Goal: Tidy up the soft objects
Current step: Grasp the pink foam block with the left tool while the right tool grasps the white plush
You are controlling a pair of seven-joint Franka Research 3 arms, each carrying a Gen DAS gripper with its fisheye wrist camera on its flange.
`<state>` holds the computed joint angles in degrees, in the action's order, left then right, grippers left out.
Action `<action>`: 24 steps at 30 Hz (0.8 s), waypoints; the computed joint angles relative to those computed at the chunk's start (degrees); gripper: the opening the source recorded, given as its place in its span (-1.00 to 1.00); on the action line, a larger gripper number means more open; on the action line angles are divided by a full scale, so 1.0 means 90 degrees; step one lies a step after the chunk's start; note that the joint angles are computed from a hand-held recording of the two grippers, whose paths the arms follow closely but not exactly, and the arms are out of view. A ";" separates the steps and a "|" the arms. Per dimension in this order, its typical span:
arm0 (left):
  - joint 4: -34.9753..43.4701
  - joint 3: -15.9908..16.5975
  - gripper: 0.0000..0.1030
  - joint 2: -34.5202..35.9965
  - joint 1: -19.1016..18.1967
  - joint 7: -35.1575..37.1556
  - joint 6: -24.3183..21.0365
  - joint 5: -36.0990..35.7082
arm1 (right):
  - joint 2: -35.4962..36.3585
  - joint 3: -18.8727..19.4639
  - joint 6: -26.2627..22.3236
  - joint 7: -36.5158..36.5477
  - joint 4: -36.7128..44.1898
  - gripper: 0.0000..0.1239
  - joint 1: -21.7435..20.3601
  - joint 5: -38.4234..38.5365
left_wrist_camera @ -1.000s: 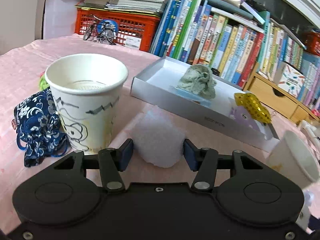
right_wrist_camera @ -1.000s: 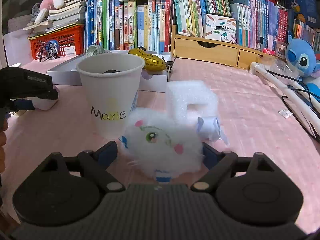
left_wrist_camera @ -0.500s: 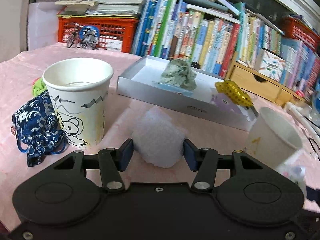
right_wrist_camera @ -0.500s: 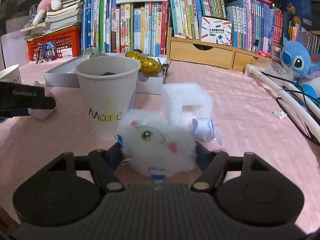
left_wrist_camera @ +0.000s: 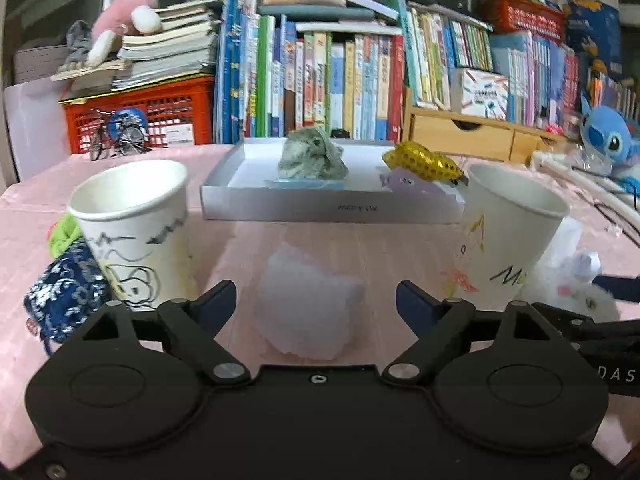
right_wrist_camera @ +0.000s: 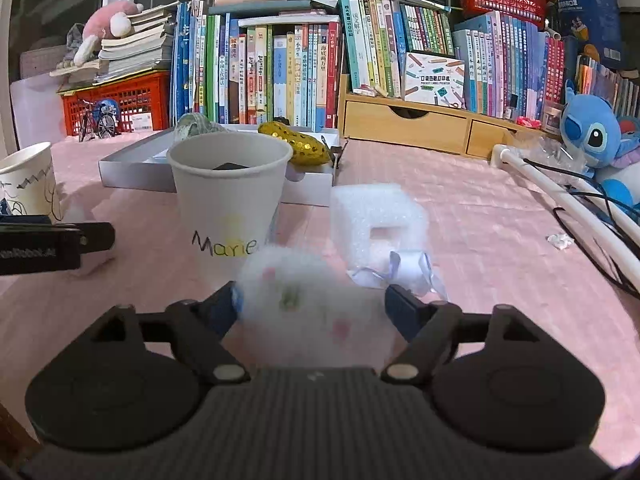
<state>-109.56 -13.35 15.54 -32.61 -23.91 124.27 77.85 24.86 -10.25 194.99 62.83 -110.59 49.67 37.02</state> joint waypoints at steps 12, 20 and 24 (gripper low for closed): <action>0.0009 0.0105 0.44 0.0088 0.0241 0.0377 0.0684 -0.0388 | 0.0309 -0.1388 -0.0579 0.0387 0.0188 0.53 0.1221 -0.0067; -0.0018 0.0123 0.01 0.0022 0.0228 0.0565 0.0691 -0.0424 | 0.0228 -0.1487 -0.0643 0.1124 0.0058 0.19 0.1235 -0.0525; -0.0059 0.0105 -0.01 -0.0083 0.0248 0.0656 0.0722 -0.0373 | 0.0089 -0.1364 -0.0582 0.1319 -0.0091 0.17 0.1121 -0.0869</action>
